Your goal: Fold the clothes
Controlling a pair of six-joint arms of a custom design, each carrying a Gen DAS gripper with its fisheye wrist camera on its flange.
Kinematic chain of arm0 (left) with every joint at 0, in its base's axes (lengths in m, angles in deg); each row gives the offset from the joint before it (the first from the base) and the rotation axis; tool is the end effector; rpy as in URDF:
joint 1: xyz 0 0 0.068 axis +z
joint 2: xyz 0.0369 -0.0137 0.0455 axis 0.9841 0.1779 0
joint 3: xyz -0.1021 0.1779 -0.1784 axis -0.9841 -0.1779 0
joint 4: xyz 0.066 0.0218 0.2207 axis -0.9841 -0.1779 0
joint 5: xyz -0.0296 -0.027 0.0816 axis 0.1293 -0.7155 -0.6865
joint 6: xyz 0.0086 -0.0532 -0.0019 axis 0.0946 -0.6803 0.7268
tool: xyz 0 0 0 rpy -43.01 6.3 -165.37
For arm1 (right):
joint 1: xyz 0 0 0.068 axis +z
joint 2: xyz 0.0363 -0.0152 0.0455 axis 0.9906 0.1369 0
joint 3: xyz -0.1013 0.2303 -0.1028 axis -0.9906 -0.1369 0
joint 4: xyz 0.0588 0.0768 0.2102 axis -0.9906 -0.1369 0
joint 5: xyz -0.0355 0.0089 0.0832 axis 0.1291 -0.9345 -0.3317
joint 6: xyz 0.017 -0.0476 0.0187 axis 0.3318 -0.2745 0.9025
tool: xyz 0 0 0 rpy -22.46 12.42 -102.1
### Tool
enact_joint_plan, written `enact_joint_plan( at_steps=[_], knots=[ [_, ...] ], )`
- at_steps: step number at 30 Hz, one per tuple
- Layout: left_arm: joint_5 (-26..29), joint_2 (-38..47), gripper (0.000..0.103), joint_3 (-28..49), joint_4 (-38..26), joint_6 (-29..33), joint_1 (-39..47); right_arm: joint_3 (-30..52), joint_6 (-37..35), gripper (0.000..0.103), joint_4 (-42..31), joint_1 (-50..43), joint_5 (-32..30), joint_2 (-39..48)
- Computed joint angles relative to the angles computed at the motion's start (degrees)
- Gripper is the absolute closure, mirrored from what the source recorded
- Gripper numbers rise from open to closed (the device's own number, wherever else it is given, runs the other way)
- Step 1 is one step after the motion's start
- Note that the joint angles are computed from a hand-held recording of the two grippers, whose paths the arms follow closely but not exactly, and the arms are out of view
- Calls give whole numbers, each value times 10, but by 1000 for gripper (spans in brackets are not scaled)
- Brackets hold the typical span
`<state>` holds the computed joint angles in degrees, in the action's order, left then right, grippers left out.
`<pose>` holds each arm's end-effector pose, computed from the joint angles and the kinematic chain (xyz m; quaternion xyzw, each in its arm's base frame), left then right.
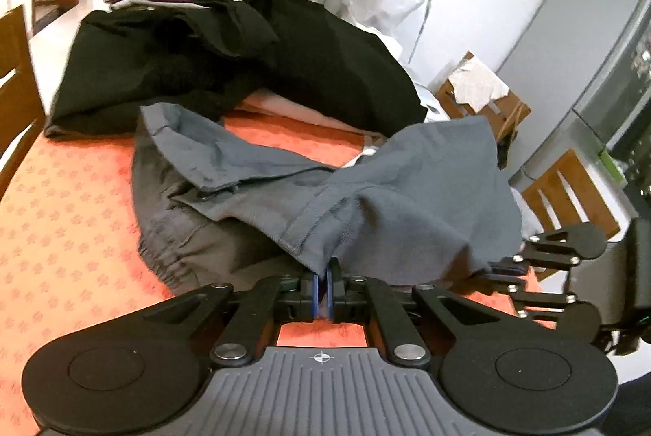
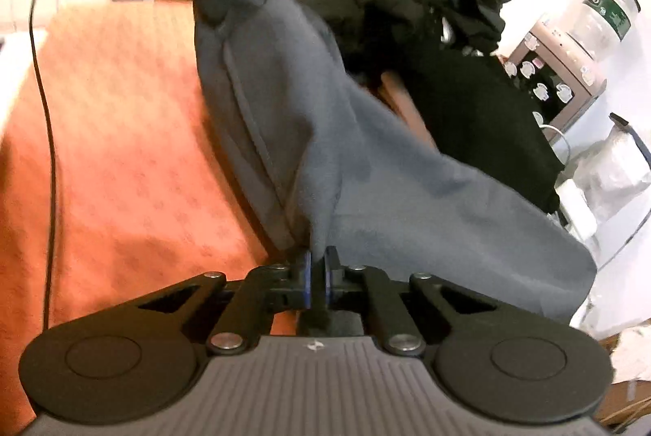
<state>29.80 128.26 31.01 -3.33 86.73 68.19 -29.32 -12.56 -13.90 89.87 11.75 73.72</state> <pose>0.2718 -0.0746 0.2731 0.2088 0.8952 -0.2758 0.2810 0.1474 0.0231 0.2567 -0.3382 0.8635 -0.0402 0.3719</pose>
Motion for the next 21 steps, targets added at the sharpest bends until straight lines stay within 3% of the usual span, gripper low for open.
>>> enact_joint_plan(
  at_steps=[3,8,11,13,15,17,20,21],
  knots=[
    [20,-5,97,38,-83,26,31,101,-21,96,-122,-68,-108,12],
    [69,3,97,133,-282,106,84,291,-112,96,-370,-182,-276,93],
    [72,0,97,153,-335,132,99,376,-184,96,-497,-233,-331,148],
    [52,-14,95,125,-299,118,86,369,-179,95,-489,-232,-330,150],
    [26,-28,91,62,-213,65,66,330,-149,91,-433,-210,-309,136],
    [-10,-32,79,-1,-131,8,46,280,-113,73,-364,-187,-275,118],
    [-33,-41,58,-61,-82,-9,38,217,-88,67,-298,-173,-223,92],
    [-39,-44,56,-79,-71,-11,36,207,-99,67,-297,-182,-221,86]
  ],
)
